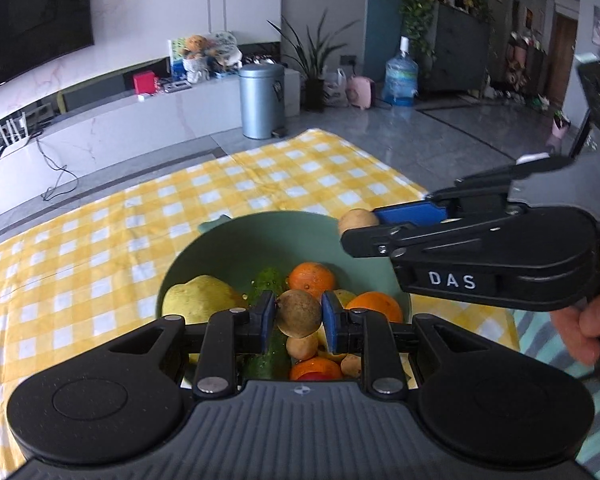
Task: Organize fruits
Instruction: 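Carry both brown fruits over the green colander and lower them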
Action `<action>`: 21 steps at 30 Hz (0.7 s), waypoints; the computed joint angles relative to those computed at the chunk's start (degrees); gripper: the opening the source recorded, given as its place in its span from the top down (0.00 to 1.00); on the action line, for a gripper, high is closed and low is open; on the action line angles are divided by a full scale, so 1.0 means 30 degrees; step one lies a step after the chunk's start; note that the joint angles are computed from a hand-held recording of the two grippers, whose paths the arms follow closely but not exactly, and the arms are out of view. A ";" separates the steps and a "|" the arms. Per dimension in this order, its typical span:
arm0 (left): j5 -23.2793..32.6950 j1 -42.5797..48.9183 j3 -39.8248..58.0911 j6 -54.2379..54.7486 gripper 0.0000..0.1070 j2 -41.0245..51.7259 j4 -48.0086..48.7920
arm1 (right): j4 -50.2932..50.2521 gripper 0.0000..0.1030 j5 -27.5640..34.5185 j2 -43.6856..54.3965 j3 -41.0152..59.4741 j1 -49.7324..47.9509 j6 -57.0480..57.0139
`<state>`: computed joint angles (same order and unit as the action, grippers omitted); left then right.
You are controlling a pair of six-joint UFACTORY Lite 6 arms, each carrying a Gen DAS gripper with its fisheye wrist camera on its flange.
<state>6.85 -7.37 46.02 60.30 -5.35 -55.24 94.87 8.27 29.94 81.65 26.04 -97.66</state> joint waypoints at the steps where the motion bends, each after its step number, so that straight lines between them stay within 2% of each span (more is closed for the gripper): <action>1: 0.0113 0.0044 0.0255 0.0993 0.74 0.0458 -0.0793 | -0.1881 0.79 0.0466 0.0556 0.0523 -0.0241 0.1549; 4: 0.0419 0.0160 0.0633 0.3940 0.74 0.1244 -0.3019 | -0.6508 0.79 0.2027 0.2237 0.2314 -0.0890 0.6414; 6: 0.0374 0.0115 0.0769 0.5764 0.74 0.1709 -0.4423 | -0.7003 0.79 0.2832 0.2905 0.2851 -0.1205 0.7346; 10: 0.0588 0.0249 0.1386 0.5915 0.74 0.2804 -0.4302 | -0.7916 0.79 0.3426 0.3763 0.3903 -0.1294 0.8565; 16: 0.0490 0.0263 0.1737 0.5998 0.74 0.3609 -0.3978 | -1.2964 0.79 0.4282 0.5873 0.7055 -0.0917 1.4540; 21: 0.0482 0.0536 0.1755 0.8191 0.74 0.3995 -0.6311 | -1.3449 0.79 0.4634 0.6203 0.7357 -0.0972 1.5370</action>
<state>8.29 -5.77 51.28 84.87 6.63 -74.17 54.52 22.17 48.55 103.73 23.12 -51.55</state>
